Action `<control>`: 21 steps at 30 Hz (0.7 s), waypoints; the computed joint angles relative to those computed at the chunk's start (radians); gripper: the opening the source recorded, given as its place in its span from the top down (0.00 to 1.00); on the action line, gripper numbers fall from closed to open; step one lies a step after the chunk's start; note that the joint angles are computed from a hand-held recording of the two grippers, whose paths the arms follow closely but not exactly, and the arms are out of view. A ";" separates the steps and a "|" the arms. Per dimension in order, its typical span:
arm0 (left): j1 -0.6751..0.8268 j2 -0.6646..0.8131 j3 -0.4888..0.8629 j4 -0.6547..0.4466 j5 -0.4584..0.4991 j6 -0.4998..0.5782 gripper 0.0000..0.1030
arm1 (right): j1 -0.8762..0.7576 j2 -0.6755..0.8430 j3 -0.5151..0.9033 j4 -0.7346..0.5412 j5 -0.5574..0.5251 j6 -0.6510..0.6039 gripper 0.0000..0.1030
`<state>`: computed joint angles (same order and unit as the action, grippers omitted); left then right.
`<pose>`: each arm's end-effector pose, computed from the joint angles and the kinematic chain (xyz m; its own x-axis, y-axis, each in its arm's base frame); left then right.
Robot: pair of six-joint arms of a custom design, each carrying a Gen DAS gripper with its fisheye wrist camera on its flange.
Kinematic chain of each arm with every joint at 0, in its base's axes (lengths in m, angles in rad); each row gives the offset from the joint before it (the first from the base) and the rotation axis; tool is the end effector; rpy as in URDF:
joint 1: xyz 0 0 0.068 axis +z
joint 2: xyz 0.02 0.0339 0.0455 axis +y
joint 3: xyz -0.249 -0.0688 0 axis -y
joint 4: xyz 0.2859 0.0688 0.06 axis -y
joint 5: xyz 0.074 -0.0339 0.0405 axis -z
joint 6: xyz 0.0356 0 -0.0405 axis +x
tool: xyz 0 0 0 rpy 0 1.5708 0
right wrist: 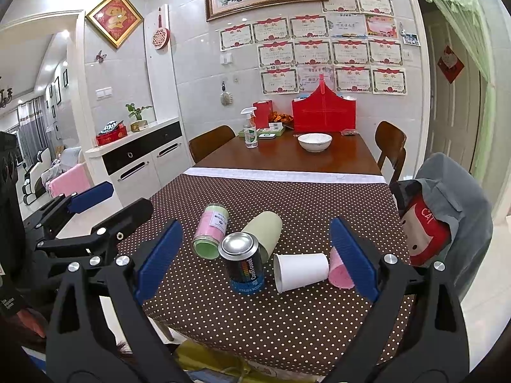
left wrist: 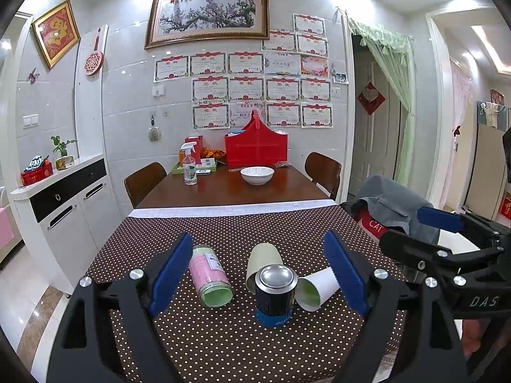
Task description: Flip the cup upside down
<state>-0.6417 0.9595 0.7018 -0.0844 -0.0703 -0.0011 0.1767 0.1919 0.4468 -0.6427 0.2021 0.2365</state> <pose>0.2194 -0.1608 0.2658 -0.2693 0.1999 -0.9421 0.5438 0.8389 0.0225 0.1370 0.0172 0.2500 -0.3594 0.1690 -0.9178 0.0976 0.9849 0.1431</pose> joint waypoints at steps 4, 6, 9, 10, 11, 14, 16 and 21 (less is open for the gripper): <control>0.000 0.001 0.000 0.000 0.001 0.000 0.19 | 0.000 0.001 0.000 0.001 0.000 0.000 0.11; 0.000 0.000 0.000 0.000 0.001 0.000 0.19 | 0.005 0.000 -0.001 0.001 0.006 0.001 0.11; 0.000 0.001 0.001 -0.002 0.002 -0.001 0.19 | 0.002 0.000 -0.001 0.001 0.003 0.000 0.11; 0.000 0.001 0.002 -0.004 0.002 -0.001 0.19 | 0.000 0.002 0.000 -0.001 0.002 0.001 0.11; 0.001 0.005 0.004 -0.004 0.003 -0.001 0.19 | 0.001 0.001 -0.001 -0.001 0.003 0.001 0.11; 0.002 0.014 0.010 -0.001 0.005 0.000 0.19 | 0.001 -0.002 -0.002 -0.002 0.002 0.002 0.11; 0.003 0.019 0.013 0.001 0.007 0.000 0.19 | -0.006 -0.003 -0.003 -0.003 -0.006 0.001 0.11; 0.004 0.028 0.013 0.007 0.012 -0.003 0.19 | -0.008 0.006 -0.004 0.001 -0.008 0.007 0.11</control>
